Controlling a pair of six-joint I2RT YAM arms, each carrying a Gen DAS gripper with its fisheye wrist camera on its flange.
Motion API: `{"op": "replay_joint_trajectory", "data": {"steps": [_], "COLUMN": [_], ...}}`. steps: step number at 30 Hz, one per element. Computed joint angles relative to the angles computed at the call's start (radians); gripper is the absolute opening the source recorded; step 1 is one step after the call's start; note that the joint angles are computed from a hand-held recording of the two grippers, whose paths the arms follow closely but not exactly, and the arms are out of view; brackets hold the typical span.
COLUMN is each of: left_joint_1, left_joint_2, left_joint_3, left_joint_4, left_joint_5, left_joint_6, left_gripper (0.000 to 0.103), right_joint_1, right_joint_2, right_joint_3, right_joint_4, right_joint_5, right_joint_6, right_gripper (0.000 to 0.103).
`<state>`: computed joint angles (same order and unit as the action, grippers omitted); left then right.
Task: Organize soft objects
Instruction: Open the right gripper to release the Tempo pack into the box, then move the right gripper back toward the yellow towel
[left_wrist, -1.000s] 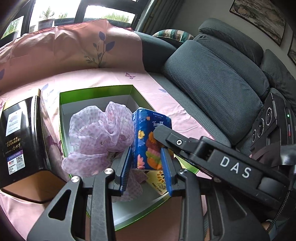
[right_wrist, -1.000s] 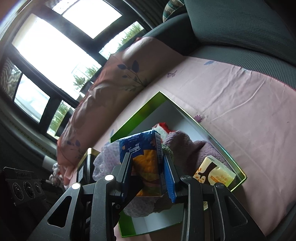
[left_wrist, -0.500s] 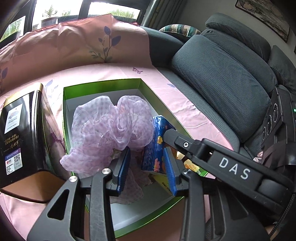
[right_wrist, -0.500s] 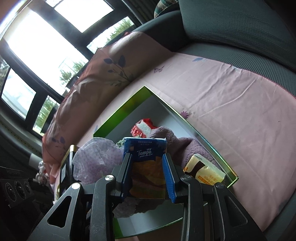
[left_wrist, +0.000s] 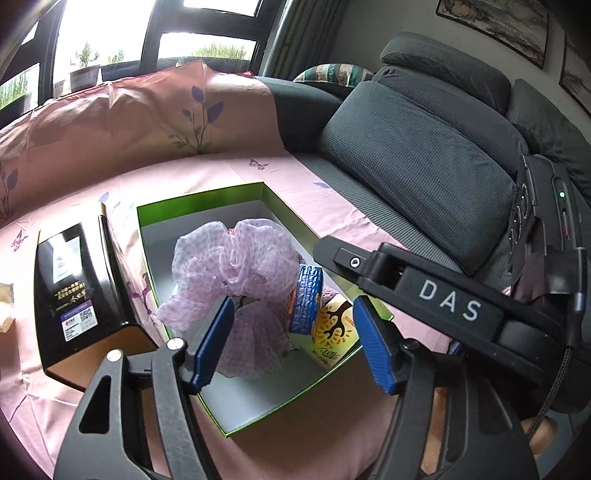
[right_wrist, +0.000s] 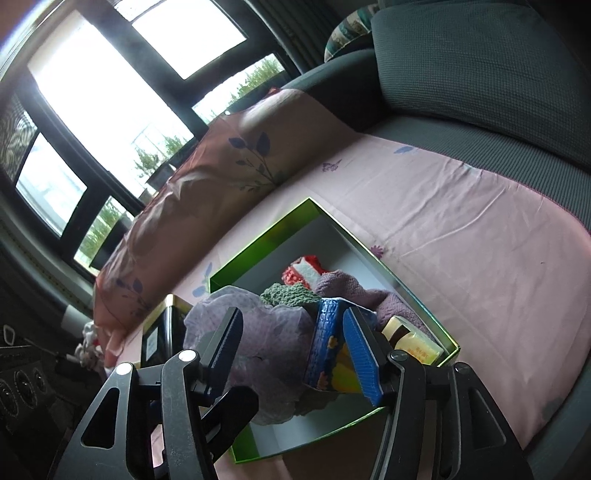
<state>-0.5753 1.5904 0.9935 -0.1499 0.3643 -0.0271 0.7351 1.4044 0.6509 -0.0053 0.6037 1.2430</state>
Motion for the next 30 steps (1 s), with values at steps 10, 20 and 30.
{"op": "replay_joint_trajectory", "data": {"steps": [10,20,30], "left_joint_1": [0.231,0.692,1.007], "left_joint_2": [-0.237,-0.275,-0.025], "left_joint_3": [-0.107,-0.176,-0.129], "left_joint_4": [-0.082,-0.085,0.044], "left_joint_5": [0.228,0.391,0.396], "left_joint_6": [0.068,0.212,0.241], "left_gripper": [0.077,0.087,0.089], "right_joint_1": [0.138,0.25,0.303], "right_joint_2": [0.0,0.174,0.53], "right_joint_3": [0.103,0.33,0.772], "right_joint_4": [-0.052,0.024,-0.098], "right_joint_5": [0.16,0.213,0.246], "right_joint_6": [-0.062,-0.284,-0.408], "right_gripper": [0.077,0.088,0.088]}}
